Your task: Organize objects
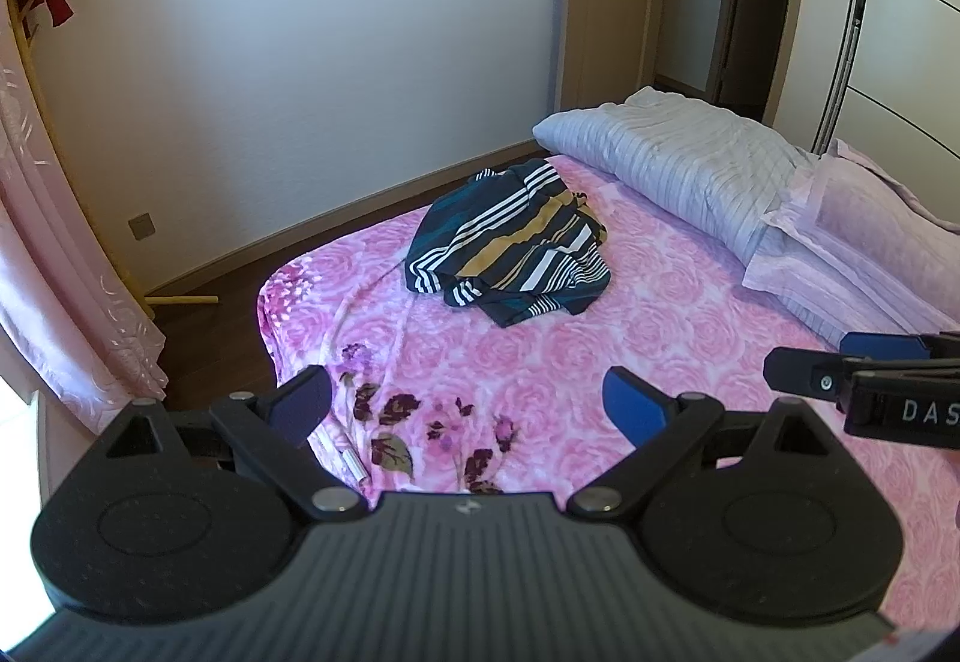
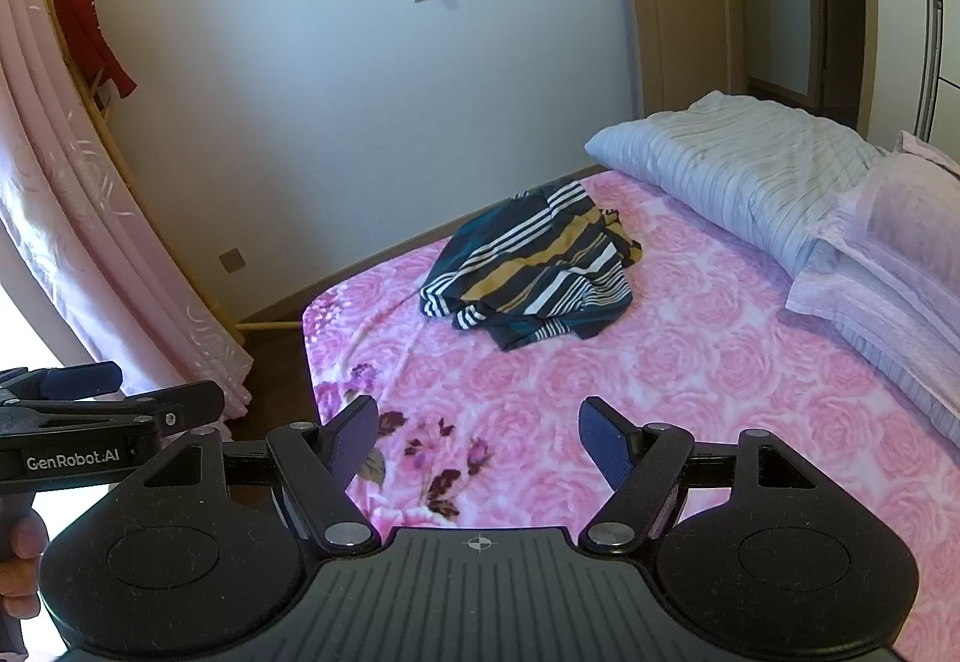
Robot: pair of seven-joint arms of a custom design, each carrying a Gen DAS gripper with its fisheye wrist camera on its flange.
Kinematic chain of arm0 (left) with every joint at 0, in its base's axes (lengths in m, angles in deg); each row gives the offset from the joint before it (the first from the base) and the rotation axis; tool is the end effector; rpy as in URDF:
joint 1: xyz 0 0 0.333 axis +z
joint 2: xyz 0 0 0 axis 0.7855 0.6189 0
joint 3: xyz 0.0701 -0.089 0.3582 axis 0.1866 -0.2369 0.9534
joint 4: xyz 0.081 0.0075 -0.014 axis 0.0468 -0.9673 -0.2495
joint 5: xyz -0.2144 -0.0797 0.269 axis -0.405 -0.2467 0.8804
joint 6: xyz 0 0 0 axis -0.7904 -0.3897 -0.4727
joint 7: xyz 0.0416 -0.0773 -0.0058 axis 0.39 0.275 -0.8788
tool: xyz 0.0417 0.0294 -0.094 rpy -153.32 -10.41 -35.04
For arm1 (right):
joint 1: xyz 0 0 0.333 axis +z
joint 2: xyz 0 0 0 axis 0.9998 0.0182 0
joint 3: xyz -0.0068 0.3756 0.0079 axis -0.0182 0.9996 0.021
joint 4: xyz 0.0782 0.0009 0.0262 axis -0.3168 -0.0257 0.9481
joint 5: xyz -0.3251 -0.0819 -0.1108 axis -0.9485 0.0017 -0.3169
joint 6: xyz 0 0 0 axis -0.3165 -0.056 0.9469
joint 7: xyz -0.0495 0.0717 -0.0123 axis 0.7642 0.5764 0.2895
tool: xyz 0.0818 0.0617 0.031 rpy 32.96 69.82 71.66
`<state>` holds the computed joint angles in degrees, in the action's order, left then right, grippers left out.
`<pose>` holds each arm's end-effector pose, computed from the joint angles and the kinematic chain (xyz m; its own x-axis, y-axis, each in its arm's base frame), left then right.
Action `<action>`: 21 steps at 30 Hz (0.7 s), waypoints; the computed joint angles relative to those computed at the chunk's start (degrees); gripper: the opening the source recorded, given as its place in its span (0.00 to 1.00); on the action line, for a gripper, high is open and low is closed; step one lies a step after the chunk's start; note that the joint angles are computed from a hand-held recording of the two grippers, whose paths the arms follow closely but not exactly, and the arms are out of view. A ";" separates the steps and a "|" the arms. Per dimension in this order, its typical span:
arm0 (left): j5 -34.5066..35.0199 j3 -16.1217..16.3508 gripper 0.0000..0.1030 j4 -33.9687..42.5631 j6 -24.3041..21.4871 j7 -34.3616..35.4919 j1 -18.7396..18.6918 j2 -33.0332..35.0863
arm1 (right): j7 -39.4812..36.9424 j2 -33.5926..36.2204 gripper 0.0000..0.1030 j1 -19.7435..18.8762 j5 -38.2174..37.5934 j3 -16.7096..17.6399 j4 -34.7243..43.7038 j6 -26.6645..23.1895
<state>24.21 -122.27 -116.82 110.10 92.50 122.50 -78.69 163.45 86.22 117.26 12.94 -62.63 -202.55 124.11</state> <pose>0.3741 -0.4726 0.7067 0.2519 -0.9676 -0.0156 -0.6470 -0.1564 -0.7463 0.4455 0.3297 0.6627 0.5035 -0.8368 -0.2151 -0.6557 -0.2079 -0.7258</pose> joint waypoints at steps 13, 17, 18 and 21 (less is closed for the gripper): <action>-0.21 0.15 0.93 0.24 -1.29 0.21 0.57 0.30 | -3.20 0.60 0.69 0.01 3.18 -0.20 0.58 -0.94; -0.30 -0.10 0.93 0.22 -1.66 0.30 0.84 0.78 | -3.26 1.62 0.69 -0.14 3.26 0.23 1.65 -1.56; -0.31 -0.22 0.93 0.32 -1.87 0.30 0.95 0.92 | -3.21 1.95 0.69 -0.21 3.23 0.31 2.07 -1.84; -0.83 -0.57 0.93 0.29 -2.00 0.33 1.25 1.36 | -3.05 2.54 0.69 -0.60 3.30 0.42 2.76 -2.33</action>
<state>23.38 -122.85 -116.54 108.10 92.82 123.75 -77.33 160.39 88.77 116.66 16.24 -62.21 -199.79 121.78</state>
